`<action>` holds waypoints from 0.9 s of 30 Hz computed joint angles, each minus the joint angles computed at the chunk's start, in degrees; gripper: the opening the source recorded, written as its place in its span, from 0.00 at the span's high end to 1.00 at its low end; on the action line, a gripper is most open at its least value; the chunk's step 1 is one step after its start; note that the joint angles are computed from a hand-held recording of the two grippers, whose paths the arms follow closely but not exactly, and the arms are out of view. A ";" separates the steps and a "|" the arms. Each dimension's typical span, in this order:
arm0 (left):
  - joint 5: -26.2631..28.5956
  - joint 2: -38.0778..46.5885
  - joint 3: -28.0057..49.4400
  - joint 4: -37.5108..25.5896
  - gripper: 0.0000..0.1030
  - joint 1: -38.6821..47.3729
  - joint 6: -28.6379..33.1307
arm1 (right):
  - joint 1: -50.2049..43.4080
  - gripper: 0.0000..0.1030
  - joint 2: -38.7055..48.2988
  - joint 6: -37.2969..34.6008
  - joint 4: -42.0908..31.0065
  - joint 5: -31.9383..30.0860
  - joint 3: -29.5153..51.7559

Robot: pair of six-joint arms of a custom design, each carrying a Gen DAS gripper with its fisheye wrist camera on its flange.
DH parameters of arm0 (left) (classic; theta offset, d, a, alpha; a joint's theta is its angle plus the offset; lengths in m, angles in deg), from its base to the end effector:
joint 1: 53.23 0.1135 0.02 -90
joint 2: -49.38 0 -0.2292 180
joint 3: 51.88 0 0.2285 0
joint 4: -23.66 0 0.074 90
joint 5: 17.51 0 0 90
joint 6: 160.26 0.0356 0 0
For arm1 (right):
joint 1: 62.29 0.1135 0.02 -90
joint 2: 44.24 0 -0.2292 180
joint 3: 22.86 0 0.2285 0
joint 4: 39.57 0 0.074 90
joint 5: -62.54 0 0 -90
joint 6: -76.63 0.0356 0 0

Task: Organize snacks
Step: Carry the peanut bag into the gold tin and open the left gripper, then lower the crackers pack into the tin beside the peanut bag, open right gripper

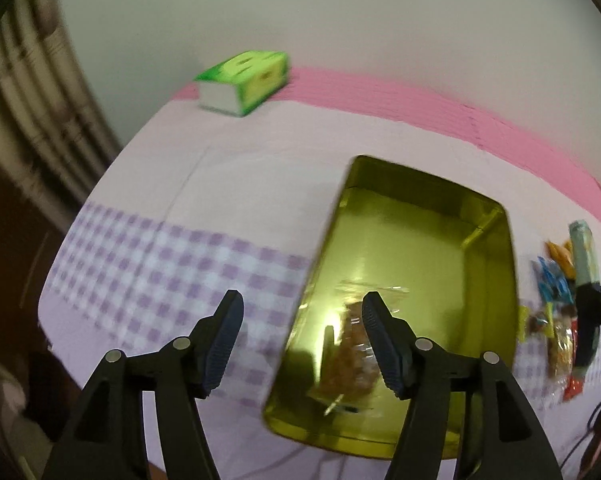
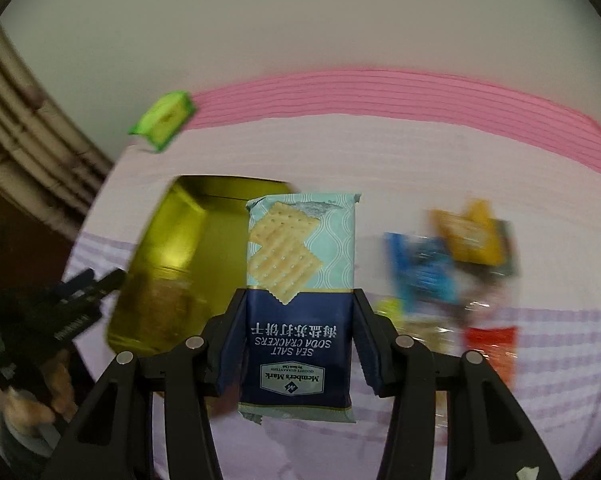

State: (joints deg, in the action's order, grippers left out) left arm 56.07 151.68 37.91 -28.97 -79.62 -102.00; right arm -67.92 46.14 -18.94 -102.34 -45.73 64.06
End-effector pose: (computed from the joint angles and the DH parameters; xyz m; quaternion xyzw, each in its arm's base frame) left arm 0.3067 -0.1409 0.1898 -0.0758 0.9641 0.0184 0.2540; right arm 0.2927 -0.0176 0.2302 -0.0322 0.9662 0.1348 0.2175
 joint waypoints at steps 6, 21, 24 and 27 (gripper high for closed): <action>0.55 -4.06 -6.02 1.16 0.39 2.45 -1.82 | 9.58 0.55 2.78 7.95 2.51 -1.22 1.39; 1.75 -3.93 -6.91 1.25 0.33 3.43 -3.72 | 21.42 0.55 14.22 15.91 8.98 4.94 2.47; 1.80 -3.84 -6.85 1.20 0.33 3.43 -3.77 | 21.73 0.55 15.01 16.10 8.70 5.87 2.69; 2.59 -3.97 -6.97 1.30 0.33 3.57 -3.90 | 22.01 0.55 15.69 16.13 8.54 6.80 2.98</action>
